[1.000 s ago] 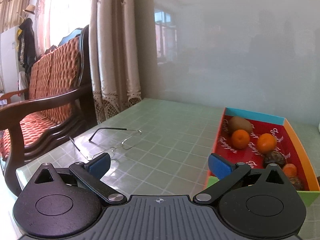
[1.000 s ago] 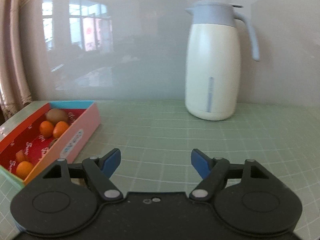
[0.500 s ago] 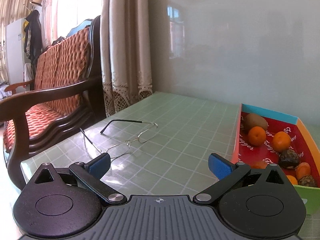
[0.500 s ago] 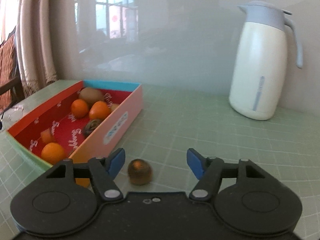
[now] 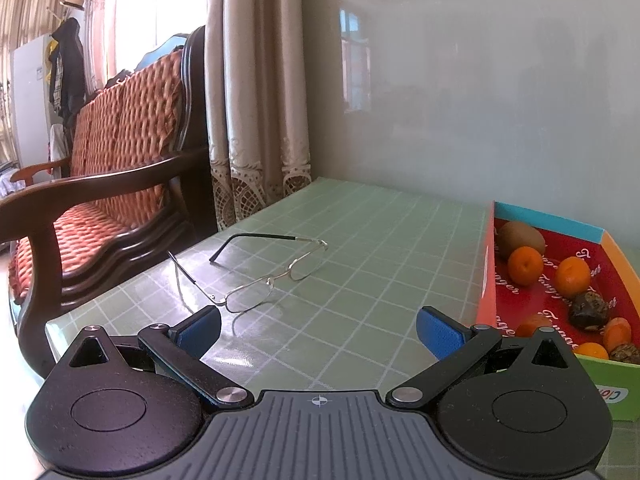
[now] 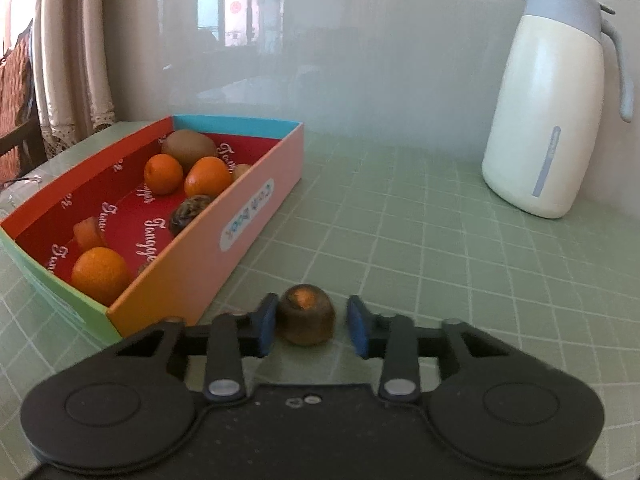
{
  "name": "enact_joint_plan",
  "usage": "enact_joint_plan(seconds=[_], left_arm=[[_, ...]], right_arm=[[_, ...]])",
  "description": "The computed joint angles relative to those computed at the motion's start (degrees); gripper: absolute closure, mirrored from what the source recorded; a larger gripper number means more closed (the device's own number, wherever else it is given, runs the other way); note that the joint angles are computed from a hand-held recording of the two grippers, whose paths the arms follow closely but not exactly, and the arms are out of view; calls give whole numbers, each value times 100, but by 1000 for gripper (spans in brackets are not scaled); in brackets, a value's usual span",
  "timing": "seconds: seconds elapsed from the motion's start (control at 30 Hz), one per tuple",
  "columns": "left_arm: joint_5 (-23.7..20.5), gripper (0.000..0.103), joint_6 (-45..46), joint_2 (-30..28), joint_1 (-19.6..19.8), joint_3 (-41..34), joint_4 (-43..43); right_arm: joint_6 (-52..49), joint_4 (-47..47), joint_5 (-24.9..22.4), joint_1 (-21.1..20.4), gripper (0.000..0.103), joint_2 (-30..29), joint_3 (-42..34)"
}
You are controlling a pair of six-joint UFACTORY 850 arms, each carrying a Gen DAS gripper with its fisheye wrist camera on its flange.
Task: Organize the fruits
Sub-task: 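Close the right tool on the brown fruit, then carry the brown fruit into the box and open the right tool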
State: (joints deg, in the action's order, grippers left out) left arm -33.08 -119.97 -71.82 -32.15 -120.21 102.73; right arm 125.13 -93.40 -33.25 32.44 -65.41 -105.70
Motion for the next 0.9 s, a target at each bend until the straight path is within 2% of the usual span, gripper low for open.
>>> enact_joint_plan(seconds=[0.27, 0.6, 0.9], left_arm=[[38, 0, 0, 1, 3, -9, 9], [26, 0, 64, -10, -17, -26, -16], [-2, 0, 3, 36, -1, 97, 73]], right_arm=[[122, 23, -86, -14, 75, 59, 62], [983, -601, -466, 22, 75, 449, 569], [1435, -1148, -556, 72, 75, 525, 602]])
